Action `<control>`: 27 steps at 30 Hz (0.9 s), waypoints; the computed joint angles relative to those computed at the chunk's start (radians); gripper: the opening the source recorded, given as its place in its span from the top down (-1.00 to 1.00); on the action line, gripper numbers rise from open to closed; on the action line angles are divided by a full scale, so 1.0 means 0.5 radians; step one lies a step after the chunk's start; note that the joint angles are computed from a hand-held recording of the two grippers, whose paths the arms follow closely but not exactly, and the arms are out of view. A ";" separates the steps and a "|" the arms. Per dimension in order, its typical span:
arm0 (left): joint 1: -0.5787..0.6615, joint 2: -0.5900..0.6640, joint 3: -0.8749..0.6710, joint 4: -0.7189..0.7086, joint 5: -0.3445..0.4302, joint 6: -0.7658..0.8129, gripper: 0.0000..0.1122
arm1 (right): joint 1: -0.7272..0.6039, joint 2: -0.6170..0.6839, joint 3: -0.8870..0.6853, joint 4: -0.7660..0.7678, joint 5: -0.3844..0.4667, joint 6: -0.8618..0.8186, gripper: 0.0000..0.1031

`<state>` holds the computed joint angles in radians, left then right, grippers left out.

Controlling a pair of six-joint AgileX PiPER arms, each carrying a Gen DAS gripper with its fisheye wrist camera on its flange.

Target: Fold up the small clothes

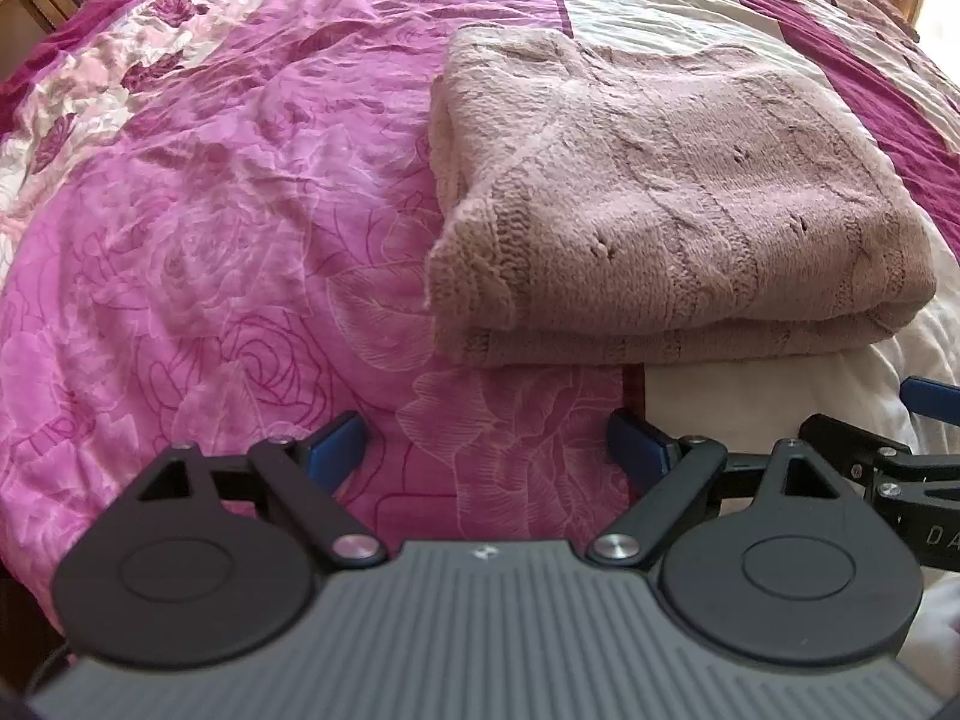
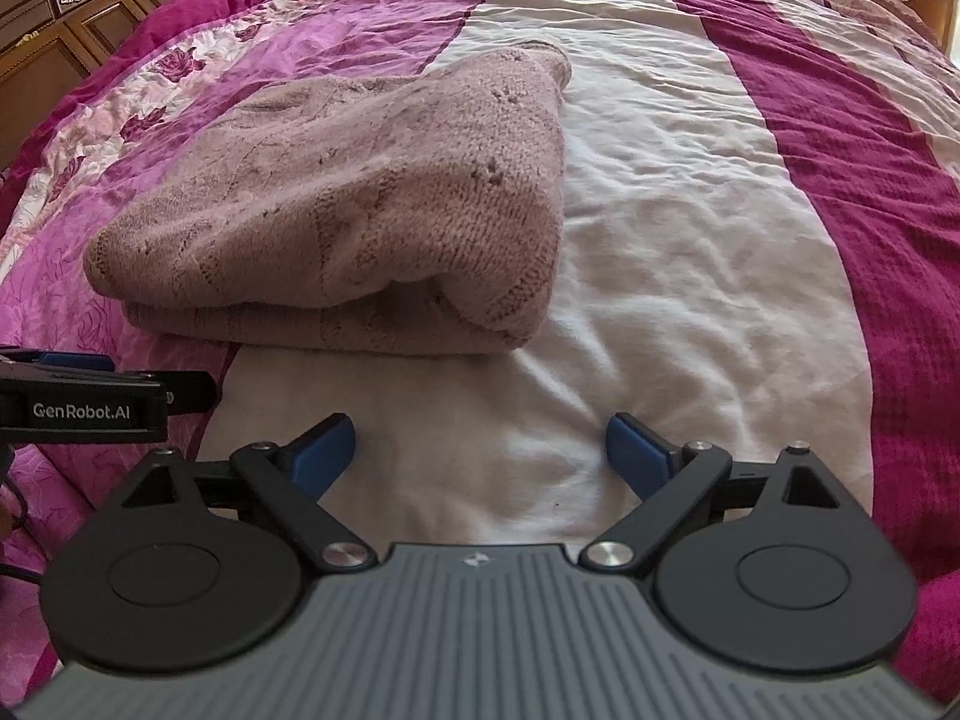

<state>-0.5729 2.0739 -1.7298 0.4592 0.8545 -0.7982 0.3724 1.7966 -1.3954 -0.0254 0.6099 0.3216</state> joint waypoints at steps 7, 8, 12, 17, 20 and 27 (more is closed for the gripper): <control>-0.009 -0.014 0.032 0.035 -0.030 -0.033 -0.60 | 0.003 0.008 -0.008 -0.005 0.000 0.003 -0.86; -0.011 -0.015 0.036 0.040 -0.032 -0.035 -0.60 | 0.003 0.005 -0.004 -0.005 -0.001 0.003 -0.86; -0.011 -0.019 0.044 0.043 -0.038 -0.037 -0.60 | 0.004 0.009 -0.005 -0.010 -0.003 0.004 -0.87; -0.011 -0.020 0.045 0.043 -0.038 -0.038 -0.60 | 0.006 0.013 -0.006 -0.014 -0.004 0.005 -0.88; -0.010 -0.020 0.046 0.042 -0.040 -0.038 -0.60 | 0.007 0.012 -0.006 -0.016 -0.003 0.007 -0.88; -0.010 -0.021 0.049 0.043 -0.043 -0.039 -0.60 | 0.008 0.011 -0.005 -0.017 -0.004 0.009 -0.88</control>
